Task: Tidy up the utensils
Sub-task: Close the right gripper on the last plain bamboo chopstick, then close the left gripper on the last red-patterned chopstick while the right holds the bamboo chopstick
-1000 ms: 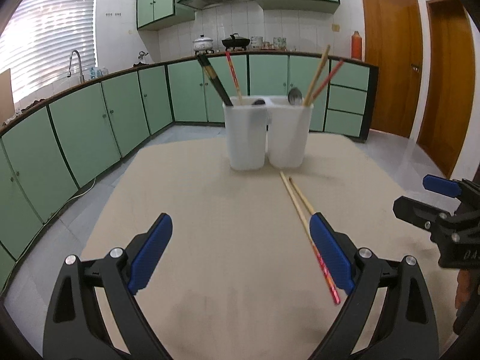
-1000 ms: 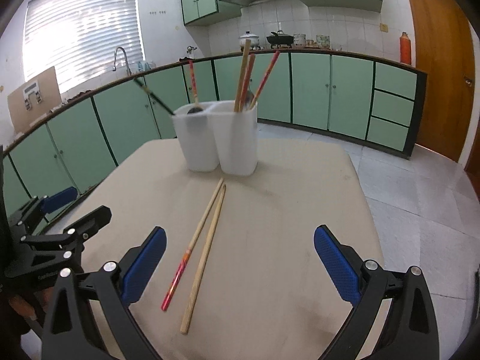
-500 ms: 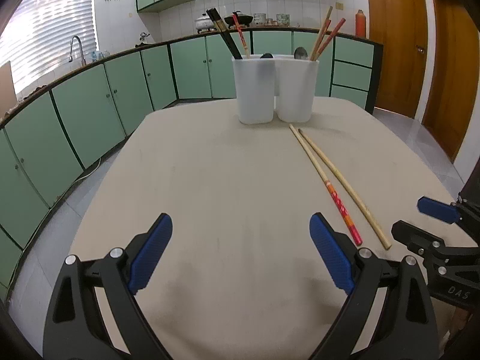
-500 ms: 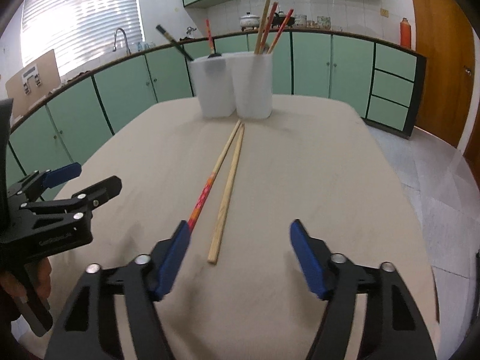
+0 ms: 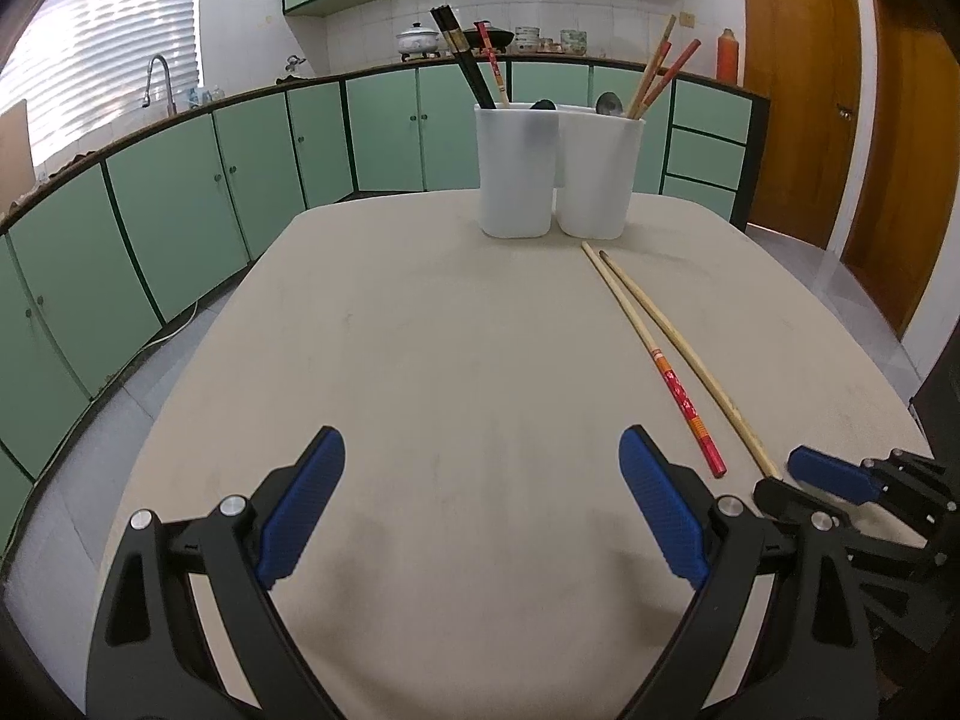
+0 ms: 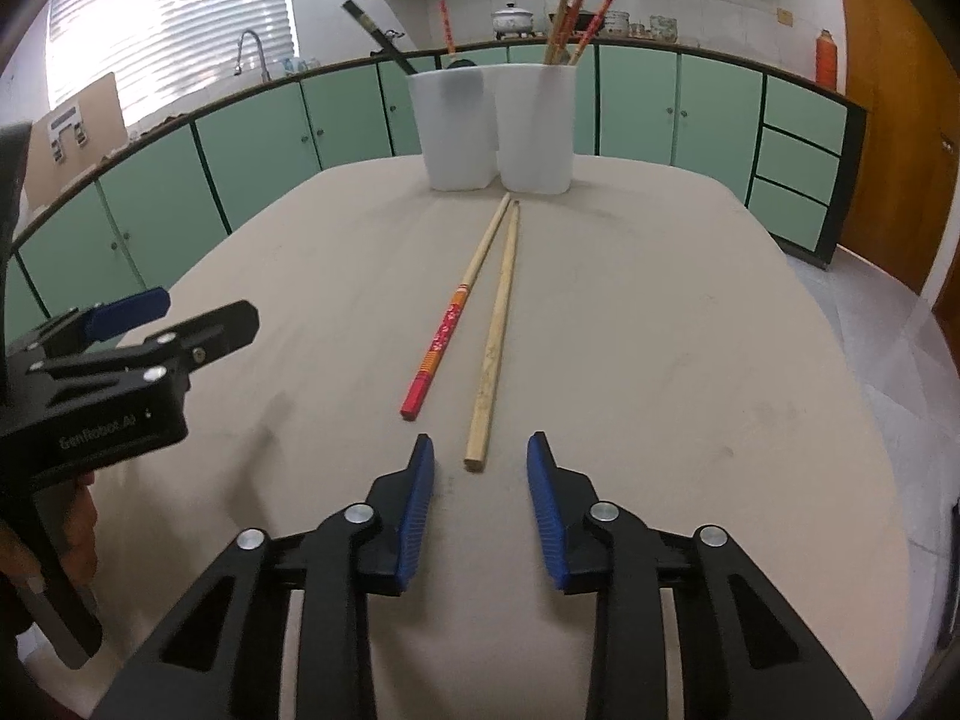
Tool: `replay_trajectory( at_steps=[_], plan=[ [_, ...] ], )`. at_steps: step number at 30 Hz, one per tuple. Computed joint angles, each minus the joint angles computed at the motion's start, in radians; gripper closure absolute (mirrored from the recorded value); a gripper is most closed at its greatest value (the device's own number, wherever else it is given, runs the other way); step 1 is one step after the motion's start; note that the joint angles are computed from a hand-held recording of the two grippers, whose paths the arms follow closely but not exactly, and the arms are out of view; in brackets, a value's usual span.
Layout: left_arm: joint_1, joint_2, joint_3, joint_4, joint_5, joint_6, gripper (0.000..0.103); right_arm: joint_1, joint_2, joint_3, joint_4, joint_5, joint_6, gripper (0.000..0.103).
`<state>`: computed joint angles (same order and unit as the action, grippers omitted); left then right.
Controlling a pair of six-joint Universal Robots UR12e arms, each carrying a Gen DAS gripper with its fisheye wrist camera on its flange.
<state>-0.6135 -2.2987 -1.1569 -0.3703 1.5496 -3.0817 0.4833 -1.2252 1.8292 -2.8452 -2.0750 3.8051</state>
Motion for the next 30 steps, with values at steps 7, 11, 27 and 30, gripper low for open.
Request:
replay_trajectory(
  at_steps=[7,11,27,30],
  plan=[
    [-0.001,-0.004,0.007,0.004,-0.006,-0.002,0.013,-0.004,0.003,0.000,-0.010,0.015,-0.004,0.095],
    [-0.004,-0.005,0.011,0.001,-0.011,0.005,0.013,-0.009,-0.005,0.009,-0.020,0.029,0.010,0.096],
    [-0.043,-0.038,0.072,-0.086,-0.064,-0.008,0.017,-0.039,-0.072,0.092,-0.026,-0.008,0.115,0.096],
    [-0.047,-0.045,0.086,-0.121,-0.070,-0.029,0.024,-0.041,-0.076,0.098,-0.035,-0.013,0.111,0.096]
  ],
)
